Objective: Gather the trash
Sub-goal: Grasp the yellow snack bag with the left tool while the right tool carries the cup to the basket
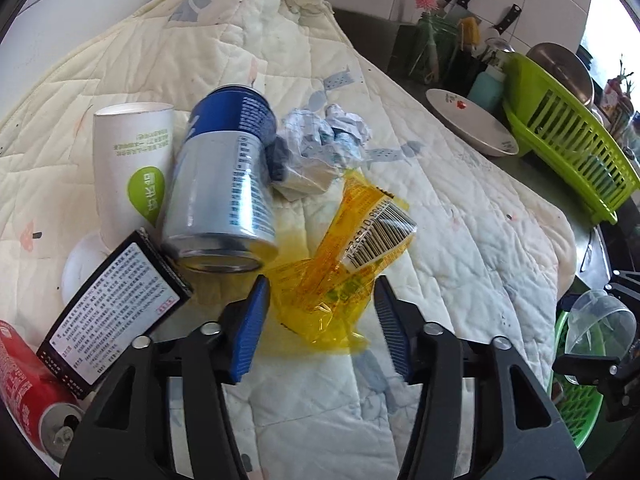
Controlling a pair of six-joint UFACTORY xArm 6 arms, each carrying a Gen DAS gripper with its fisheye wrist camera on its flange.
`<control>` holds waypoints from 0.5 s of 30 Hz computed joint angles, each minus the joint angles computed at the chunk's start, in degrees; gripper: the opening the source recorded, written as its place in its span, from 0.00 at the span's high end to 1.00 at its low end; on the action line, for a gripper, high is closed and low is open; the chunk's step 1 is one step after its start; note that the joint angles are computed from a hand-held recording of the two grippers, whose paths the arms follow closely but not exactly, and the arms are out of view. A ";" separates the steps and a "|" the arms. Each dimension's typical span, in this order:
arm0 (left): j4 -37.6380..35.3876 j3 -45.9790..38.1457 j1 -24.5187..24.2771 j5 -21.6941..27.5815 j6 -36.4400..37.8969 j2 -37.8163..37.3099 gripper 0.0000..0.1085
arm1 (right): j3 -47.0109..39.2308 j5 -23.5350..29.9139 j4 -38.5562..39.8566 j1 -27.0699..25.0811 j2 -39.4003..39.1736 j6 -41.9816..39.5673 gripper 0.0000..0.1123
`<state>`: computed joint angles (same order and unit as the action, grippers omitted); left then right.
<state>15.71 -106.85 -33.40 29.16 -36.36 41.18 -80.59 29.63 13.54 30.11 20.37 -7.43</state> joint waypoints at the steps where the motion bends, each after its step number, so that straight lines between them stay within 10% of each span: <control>1: 0.45 -0.05 -0.19 -0.13 -0.19 0.10 0.54 | 0.61 -0.04 0.15 -0.07 -0.50 -0.31 0.49; 15: 8.51 5.48 -3.09 -0.96 -13.52 -4.23 0.70 | 9.44 -1.58 2.55 -1.43 -7.82 -4.42 0.49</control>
<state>24.23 -101.38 -36.49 28.21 -49.88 36.95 -71.15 28.05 16.09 28.68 12.55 -11.85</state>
